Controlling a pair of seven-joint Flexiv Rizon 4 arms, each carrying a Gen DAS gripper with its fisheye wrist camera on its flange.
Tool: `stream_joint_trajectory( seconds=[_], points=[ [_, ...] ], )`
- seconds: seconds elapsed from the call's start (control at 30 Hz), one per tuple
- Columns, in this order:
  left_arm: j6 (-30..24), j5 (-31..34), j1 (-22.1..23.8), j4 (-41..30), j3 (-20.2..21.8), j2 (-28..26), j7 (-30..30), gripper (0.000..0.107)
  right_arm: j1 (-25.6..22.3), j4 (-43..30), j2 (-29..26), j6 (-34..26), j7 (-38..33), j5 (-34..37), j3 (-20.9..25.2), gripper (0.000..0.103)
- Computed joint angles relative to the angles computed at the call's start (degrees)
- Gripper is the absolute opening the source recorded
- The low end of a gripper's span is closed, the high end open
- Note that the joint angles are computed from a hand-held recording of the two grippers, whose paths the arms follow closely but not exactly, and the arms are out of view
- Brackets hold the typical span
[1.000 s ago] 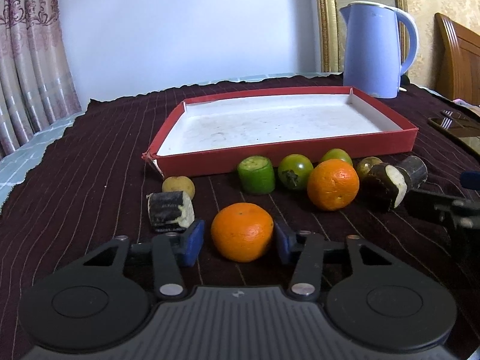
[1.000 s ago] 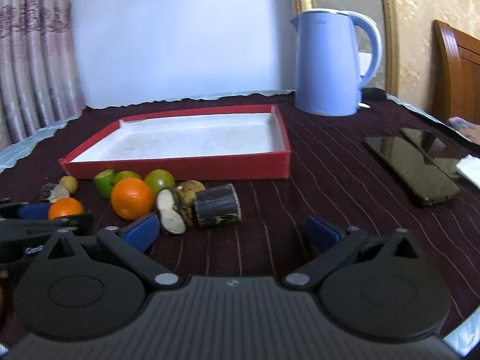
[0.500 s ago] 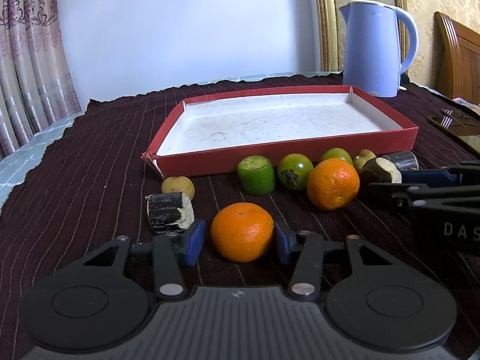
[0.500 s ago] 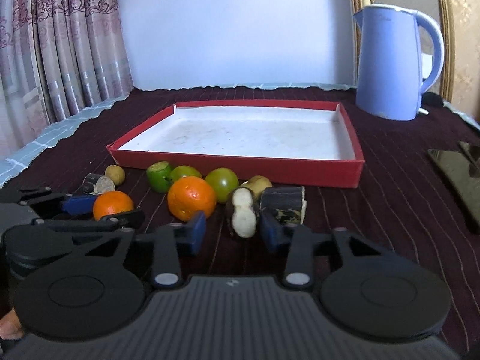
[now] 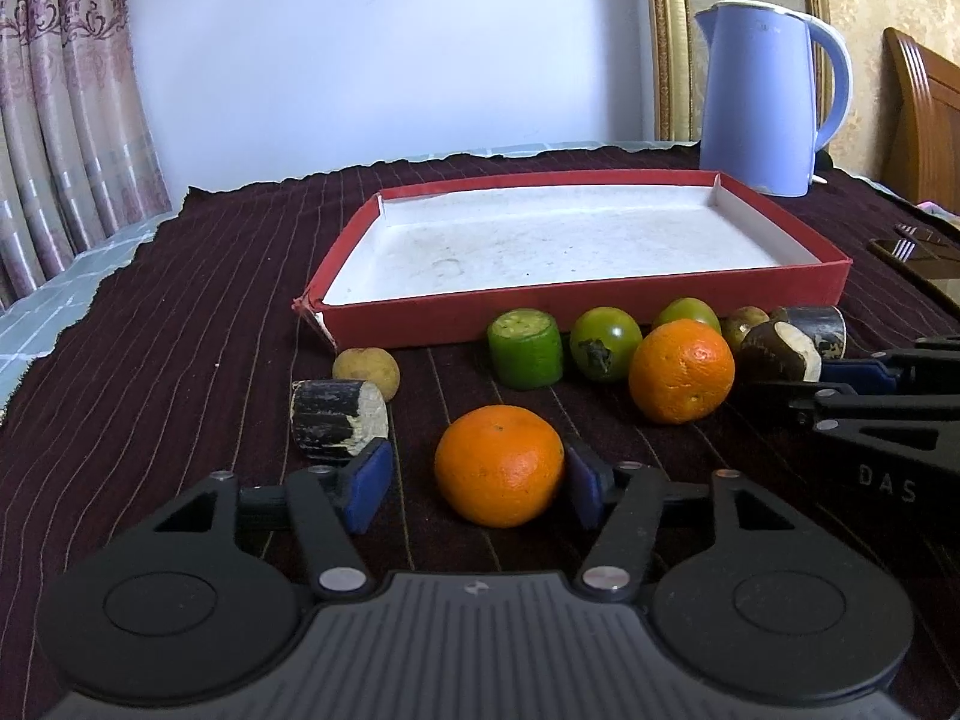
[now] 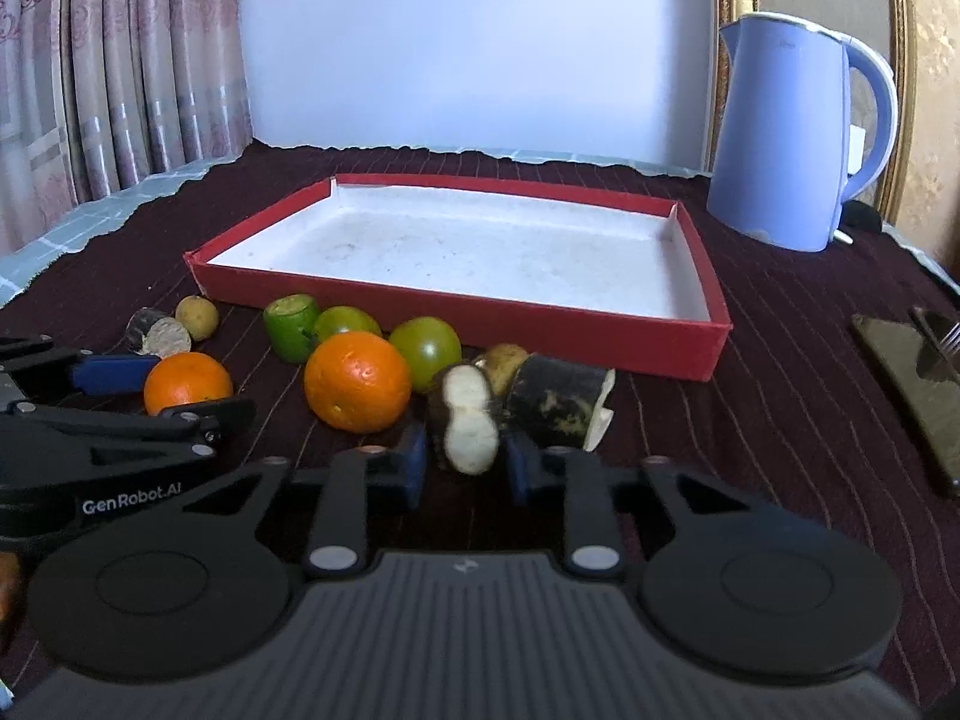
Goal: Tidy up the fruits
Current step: 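Close the left tool on the orange while the right tool closes on the white-fleshed piece, then lift and carry the orange with the left tool while the right tool carries its piece over the red tray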
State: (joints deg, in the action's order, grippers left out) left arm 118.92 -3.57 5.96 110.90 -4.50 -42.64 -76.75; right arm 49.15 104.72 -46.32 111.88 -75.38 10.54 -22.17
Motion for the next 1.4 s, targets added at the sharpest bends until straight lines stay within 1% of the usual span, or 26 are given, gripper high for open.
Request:
stream_joint_trajectory(
  seconds=[0.1, 0.17, 0.2, 0.27, 0.33, 0.43, 0.53, 0.67, 0.83, 1.1, 1.4],
  points=[
    [0.7, -0.6, -1.2, 0.0, 1.1, -0.2, 0.5, 0.059, 0.1, 0.6, 0.2, 0.6, -0.3, 0.3, 0.1, 0.023],
    [0.8, 1.5, 0.7, 0.2, -0.7, -0.1, 0.5, 0.043, 0.3, 1.1, 0.4, 1.1, -0.6, 0.6, 0.1, 0.023],
    [0.6, 2.9, 1.6, 0.1, -1.5, -0.1, 0.2, 0.041, 0.3, 1.4, 0.6, 1.3, -0.8, 0.8, 0.2, 0.023],
    [1.1, 2.0, 0.5, 0.2, -0.5, -0.2, 0.8, 0.041, 0.5, 2.0, 1.0, 1.8, -1.1, 1.5, 0.3, 0.023],
    [1.1, 1.8, 0.5, 0.4, -0.5, 0.0, 0.6, 0.041, 0.8, 2.7, 1.4, 2.3, -1.5, 2.4, 0.0, 0.023],
    [0.6, 1.5, 0.7, 0.6, -0.7, 0.3, 0.1, 0.040, 1.2, 3.0, 1.8, 2.8, -2.2, 3.5, -0.3, 0.023],
    [-0.3, 0.2, -0.3, 0.8, 0.1, 0.9, 0.0, 0.040, 1.1, 3.2, 2.3, 3.4, -2.8, 4.3, 0.1, 0.023],
    [-1.5, 0.6, 0.1, 0.8, -0.6, 1.8, 0.1, 0.041, 1.4, 2.8, 2.6, 3.8, -3.7, 5.6, -0.1, 0.023],
    [-0.1, -1.0, -2.7, 0.3, 1.7, 2.3, 1.3, 0.041, 1.9, 1.9, 2.7, 3.2, -4.4, 6.6, -1.1, 0.023],
    [0.0, -4.4, -5.7, -1.8, 3.6, 2.4, 3.5, 0.041, 1.9, 0.3, 2.6, 2.5, -4.6, 6.4, -2.0, 0.023],
    [-2.0, -7.4, -7.0, -3.9, 4.4, 1.9, 5.2, 0.041, 1.6, -1.3, 2.3, 1.9, -4.5, 5.5, -2.7, 0.023]
  ],
)
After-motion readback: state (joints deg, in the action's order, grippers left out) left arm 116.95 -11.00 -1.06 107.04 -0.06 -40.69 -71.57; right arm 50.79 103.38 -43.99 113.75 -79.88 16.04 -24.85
